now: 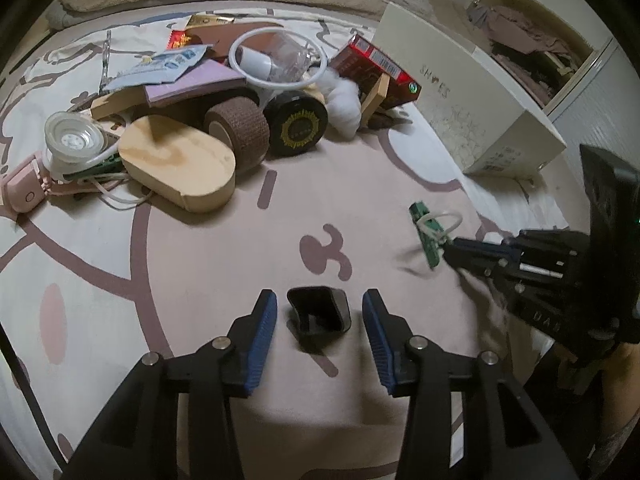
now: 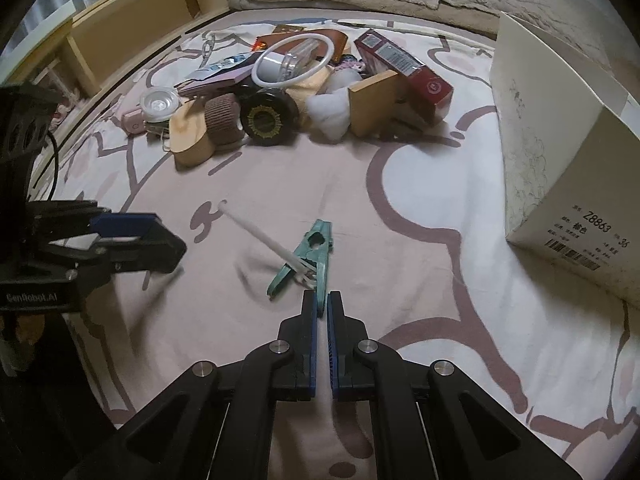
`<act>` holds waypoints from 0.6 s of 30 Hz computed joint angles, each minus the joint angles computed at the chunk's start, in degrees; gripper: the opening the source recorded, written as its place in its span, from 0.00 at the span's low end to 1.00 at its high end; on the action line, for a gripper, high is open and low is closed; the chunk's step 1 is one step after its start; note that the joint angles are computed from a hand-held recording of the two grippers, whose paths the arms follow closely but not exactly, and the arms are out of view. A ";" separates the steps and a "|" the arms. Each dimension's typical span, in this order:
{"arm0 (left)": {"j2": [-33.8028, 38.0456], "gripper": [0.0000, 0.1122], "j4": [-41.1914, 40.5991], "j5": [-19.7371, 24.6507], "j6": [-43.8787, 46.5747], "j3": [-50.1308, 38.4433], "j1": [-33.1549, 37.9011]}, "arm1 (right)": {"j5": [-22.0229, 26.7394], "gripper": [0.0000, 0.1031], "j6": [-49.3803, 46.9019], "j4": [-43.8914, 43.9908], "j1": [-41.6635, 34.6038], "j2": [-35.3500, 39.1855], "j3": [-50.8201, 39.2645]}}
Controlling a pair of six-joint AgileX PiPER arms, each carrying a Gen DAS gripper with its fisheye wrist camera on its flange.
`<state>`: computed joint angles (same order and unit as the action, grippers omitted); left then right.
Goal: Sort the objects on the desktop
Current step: 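Pull the teal clothespin from the pile with the right gripper and release it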
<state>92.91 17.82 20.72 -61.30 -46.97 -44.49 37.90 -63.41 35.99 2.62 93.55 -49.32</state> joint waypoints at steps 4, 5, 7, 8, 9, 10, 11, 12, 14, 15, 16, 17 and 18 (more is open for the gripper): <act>0.00 0.39 -0.27 0.29 0.05 0.01 -0.25 | -1.06 0.04 1.26 -1.11 -0.59 0.78 -0.69; 0.07 0.39 -0.51 0.16 0.33 0.03 -0.20 | -1.16 0.04 1.33 -0.97 -0.83 0.91 -0.80; 0.29 0.39 -0.77 0.28 0.77 -0.13 -0.25 | -1.75 0.04 2.23 -1.12 -1.23 1.63 -1.60; 0.42 0.39 -0.83 0.46 0.92 -0.28 -0.33 | -1.71 0.04 2.28 -0.87 -1.45 2.04 -2.10; 0.60 0.39 -0.83 0.68 1.00 -0.46 -0.43 | -1.74 0.04 2.17 -0.59 -1.67 2.44 -2.62; 0.73 0.39 -0.81 0.87 1.01 -0.60 -0.51 | -2.28 0.04 2.25 -0.65 -1.73 2.48 -2.73; 0.78 0.39 -0.80 0.91 1.02 -0.61 -0.54 | -3.51 0.04 2.76 -1.04 -1.40 2.42 -2.64; 0.75 0.39 -0.85 0.92 1.05 -0.56 -0.54 | -4.79 0.05 3.11 -1.56 -1.14 2.27 -2.51; 0.71 0.39 -1.11 0.82 1.23 -0.51 -0.45 | -5.11 0.05 3.48 -1.98 -1.23 2.33 -2.70; 0.64 0.39 -1.37 0.60 1.37 -0.35 -0.37 | -4.71 0.05 3.48 -1.98 -1.54 2.46 -2.94; 0.55 0.39 -1.61 0.54 1.56 -0.28 -0.30 | -4.24 0.06 3.00 -1.68 -2.01 2.46 -3.03; 0.48 0.39 -1.78 0.41 1.62 -0.17 -0.26 | -3.72 0.08 2.49 -1.42 -2.42 2.40 -3.11; 0.48 0.39 -1.91 0.39 1.72 -0.19 -0.23 | -3.00 0.24 1.85 -1.17 -2.87 2.31 -3.19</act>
<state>93.40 15.91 21.11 -59.58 -47.16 -44.72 34.90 -61.56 34.82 -0.25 95.86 -52.52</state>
